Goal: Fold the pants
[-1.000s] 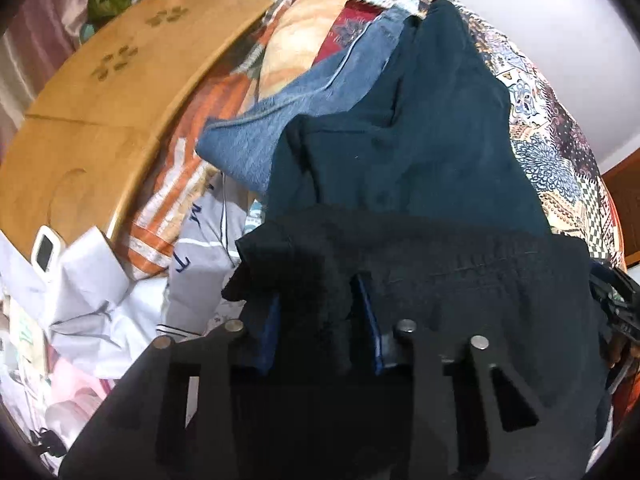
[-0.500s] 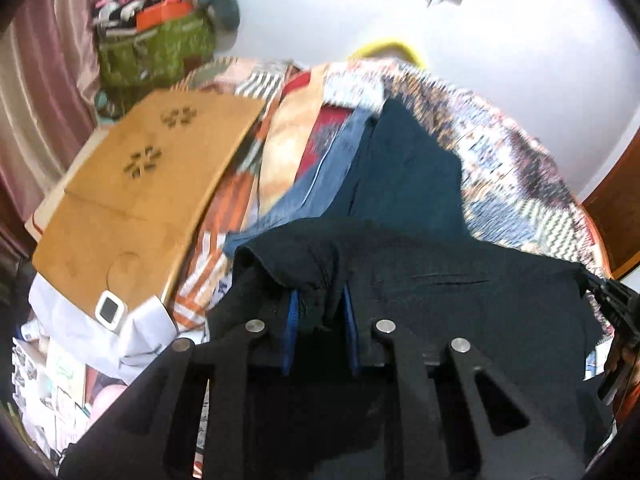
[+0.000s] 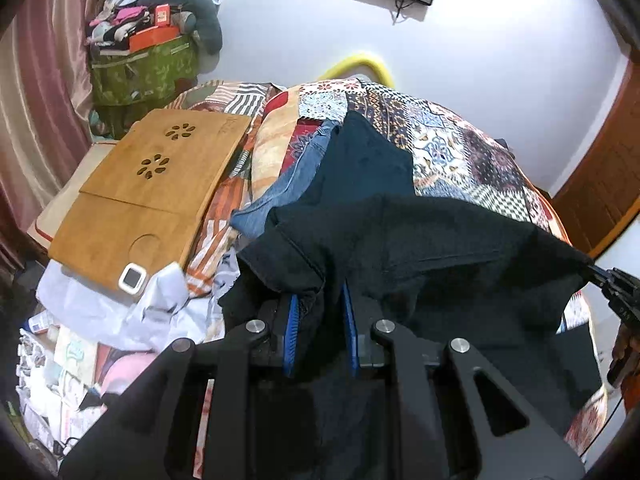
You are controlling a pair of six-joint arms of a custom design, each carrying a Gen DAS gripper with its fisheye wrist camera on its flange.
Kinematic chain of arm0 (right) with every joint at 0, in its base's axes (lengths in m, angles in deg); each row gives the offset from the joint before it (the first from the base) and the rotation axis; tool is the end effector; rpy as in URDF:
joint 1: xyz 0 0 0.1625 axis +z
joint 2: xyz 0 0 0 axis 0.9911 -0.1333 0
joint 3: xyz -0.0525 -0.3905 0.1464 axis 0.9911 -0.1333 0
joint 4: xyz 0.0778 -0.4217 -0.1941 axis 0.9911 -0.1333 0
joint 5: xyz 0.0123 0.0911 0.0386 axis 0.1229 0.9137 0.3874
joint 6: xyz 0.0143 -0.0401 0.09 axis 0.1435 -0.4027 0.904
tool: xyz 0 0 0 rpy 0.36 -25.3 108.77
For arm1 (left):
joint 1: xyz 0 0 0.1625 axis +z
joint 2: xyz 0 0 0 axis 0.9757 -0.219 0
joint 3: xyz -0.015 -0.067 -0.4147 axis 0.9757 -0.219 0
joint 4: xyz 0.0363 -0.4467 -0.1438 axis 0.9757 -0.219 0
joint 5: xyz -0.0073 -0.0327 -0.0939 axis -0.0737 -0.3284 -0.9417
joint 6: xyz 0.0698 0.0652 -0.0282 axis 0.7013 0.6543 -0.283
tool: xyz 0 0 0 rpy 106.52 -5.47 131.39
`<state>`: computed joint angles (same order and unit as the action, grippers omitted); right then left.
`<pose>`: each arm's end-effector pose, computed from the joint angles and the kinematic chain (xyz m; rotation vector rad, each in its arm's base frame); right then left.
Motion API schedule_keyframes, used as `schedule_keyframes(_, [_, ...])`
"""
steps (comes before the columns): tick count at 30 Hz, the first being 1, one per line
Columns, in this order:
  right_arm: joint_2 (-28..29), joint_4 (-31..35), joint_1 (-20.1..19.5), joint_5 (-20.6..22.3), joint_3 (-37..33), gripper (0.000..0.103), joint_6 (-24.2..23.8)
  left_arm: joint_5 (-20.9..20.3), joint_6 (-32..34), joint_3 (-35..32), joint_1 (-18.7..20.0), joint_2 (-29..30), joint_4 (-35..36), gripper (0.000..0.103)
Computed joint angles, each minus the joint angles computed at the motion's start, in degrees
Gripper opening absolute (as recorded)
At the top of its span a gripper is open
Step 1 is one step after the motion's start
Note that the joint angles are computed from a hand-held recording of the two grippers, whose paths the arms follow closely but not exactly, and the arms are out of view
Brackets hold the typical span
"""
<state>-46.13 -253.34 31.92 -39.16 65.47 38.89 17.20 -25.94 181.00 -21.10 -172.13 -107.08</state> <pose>0.3334 -0.5283 0.2063 0.9454 -2.3870 0.7005 -0.1078 -0.5384 0.3645 0.2307 2.3382 -0.9377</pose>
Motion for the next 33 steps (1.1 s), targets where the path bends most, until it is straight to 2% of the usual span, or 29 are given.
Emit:
schedule_keyframes(9, [-7.4,0.5,4.2,-0.6,9.9,0.005,2.4,1.5,-8.0,9.5,-4.5,-12.2,9.2,0.02])
schedule_keyframes(17, [-10.9,0.5,5.4,0.1,16.4,0.004,5.6,1.0,-14.7,16.0,-5.5,-20.8,17.8,0.02])
schedule_keyframes(23, [-11.9,-0.1,5.2,0.2,19.9,0.004,8.2,-0.1,-18.9,19.0,-3.7,-23.1,23.4,0.024])
schedule_keyframes(27, [-13.6,1.3,4.5,1.2,21.1,0.005,9.6,2.0,-22.6,20.3,-3.5,-23.7,28.7,0.024])
schedule_keyframes(33, [-15.8,1.4,5.7,0.8,21.7,0.006,9.4,4.3,-27.8,20.5,-5.1,-27.3,35.2,0.024])
